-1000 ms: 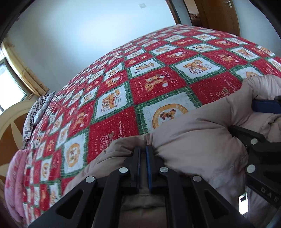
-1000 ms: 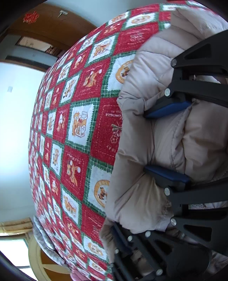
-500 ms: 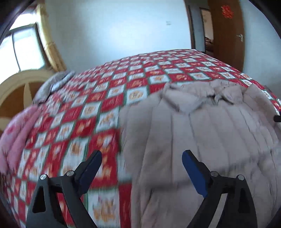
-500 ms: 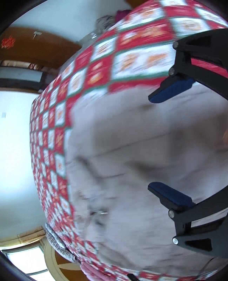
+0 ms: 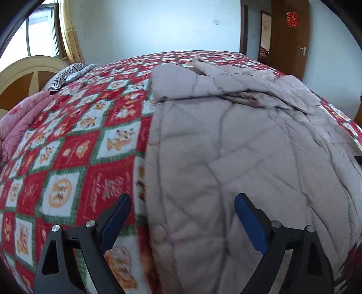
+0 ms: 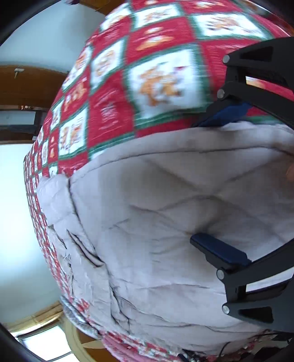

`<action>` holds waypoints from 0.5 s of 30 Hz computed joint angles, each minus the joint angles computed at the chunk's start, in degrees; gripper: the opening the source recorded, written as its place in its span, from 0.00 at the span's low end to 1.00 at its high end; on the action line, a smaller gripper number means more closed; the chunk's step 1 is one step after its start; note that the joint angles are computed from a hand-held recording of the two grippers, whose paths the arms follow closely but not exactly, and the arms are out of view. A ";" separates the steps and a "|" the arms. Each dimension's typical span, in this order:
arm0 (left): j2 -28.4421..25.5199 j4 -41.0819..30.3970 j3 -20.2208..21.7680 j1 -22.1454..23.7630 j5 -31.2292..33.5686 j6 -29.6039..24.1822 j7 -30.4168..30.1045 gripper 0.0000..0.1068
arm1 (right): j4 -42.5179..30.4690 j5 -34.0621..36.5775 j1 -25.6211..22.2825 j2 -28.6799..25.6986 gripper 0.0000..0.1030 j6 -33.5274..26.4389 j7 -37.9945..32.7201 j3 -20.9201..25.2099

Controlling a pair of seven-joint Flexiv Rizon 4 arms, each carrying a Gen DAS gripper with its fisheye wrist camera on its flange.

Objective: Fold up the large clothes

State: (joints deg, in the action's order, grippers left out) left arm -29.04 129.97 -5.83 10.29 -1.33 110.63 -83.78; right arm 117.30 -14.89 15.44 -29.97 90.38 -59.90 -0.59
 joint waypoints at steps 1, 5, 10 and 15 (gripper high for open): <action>0.13 0.86 -1.21 0.98 0.87 0.45 -0.31 0.87 | 0.86 0.85 -0.85 0.33 0.87 0.76 0.13 1.06; 0.24 2.55 -2.35 1.54 2.36 2.41 -1.66 0.87 | 6.18 3.00 1.57 1.97 0.81 5.46 0.41 -1.03; -0.19 4.73 -9.70 10.18 8.37 3.01 -5.75 0.84 | 12.04 4.60 13.03 3.39 0.70 10.48 -0.19 -11.76; 0.09 6.87 -13.11 14.64 13.06 3.19 -7.44 0.78 | 12.79 8.49 10.99 3.40 0.50 13.13 -1.06 -7.72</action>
State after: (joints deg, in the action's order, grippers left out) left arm -28.95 136.84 -18.94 24.94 11.73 113.82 -91.22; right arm 130.09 -6.40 26.42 -26.57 103.51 -60.96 -8.31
